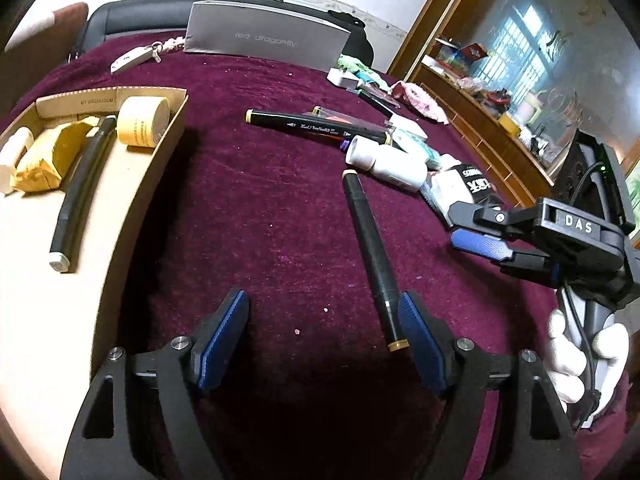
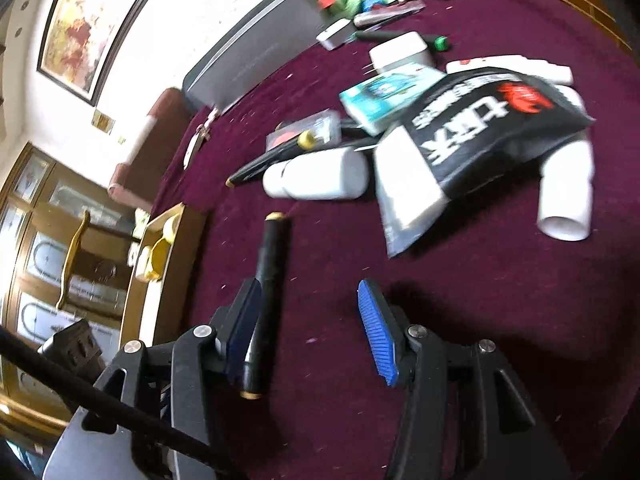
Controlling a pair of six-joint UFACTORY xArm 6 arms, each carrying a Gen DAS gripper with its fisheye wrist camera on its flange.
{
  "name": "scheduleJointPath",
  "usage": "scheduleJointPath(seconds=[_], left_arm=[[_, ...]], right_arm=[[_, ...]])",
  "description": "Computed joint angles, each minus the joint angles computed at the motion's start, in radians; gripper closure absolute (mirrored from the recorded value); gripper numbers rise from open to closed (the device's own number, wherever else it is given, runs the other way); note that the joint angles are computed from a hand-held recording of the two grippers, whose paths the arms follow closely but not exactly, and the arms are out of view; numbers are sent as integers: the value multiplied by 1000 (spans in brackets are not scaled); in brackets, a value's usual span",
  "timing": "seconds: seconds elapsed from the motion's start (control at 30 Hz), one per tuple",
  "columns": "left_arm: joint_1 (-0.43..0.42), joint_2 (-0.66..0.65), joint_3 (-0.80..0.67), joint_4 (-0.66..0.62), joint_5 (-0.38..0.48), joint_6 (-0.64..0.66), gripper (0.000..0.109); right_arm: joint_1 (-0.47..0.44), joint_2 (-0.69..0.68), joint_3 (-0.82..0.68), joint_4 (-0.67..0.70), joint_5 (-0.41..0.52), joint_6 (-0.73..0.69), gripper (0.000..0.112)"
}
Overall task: Organize objects
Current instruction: 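Grasp a second black marker with the left gripper, then carry the marker toward the box while the right gripper grasps a white bottle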
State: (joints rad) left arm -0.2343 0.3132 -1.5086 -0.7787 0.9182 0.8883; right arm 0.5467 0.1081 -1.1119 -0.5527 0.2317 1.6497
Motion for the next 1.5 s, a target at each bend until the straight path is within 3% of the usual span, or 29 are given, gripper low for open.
scheduleJointPath(seconds=[0.13,0.27,0.43,0.5,0.57,0.6,0.8,0.97,1.23,1.37,1.5], left_arm=[[-39,-16,3,74,-8,-39,37],[-127,-36,37,189,-161,-58,37],[-217,25,10,395,-254,-171,40],[-228,11,42,383,-313,-140,48],[-227,-9,57,364,-296,-104,89],[-228,-15,64,379,-302,-104,96],[-151,-19,42,256,-183,-62,97],[-109,-27,65,139,-174,16,96],[-81,-1,23,69,-97,20,96],[-82,16,5,69,-101,19,96],[-101,6,25,96,-146,24,96]], right_arm=[[-14,-24,27,-100,-15,104,63],[-20,-60,51,-165,-17,165,63],[-18,-81,51,-166,5,151,63],[-14,-90,48,-153,22,128,62],[-9,-98,44,-141,45,103,61],[-7,-99,40,-130,56,86,60],[5,-50,-63,-14,153,-112,60],[26,93,-317,93,390,-414,60],[21,373,-748,225,717,-777,61],[29,503,-948,198,887,-875,59],[35,605,-1101,211,996,-932,59]])
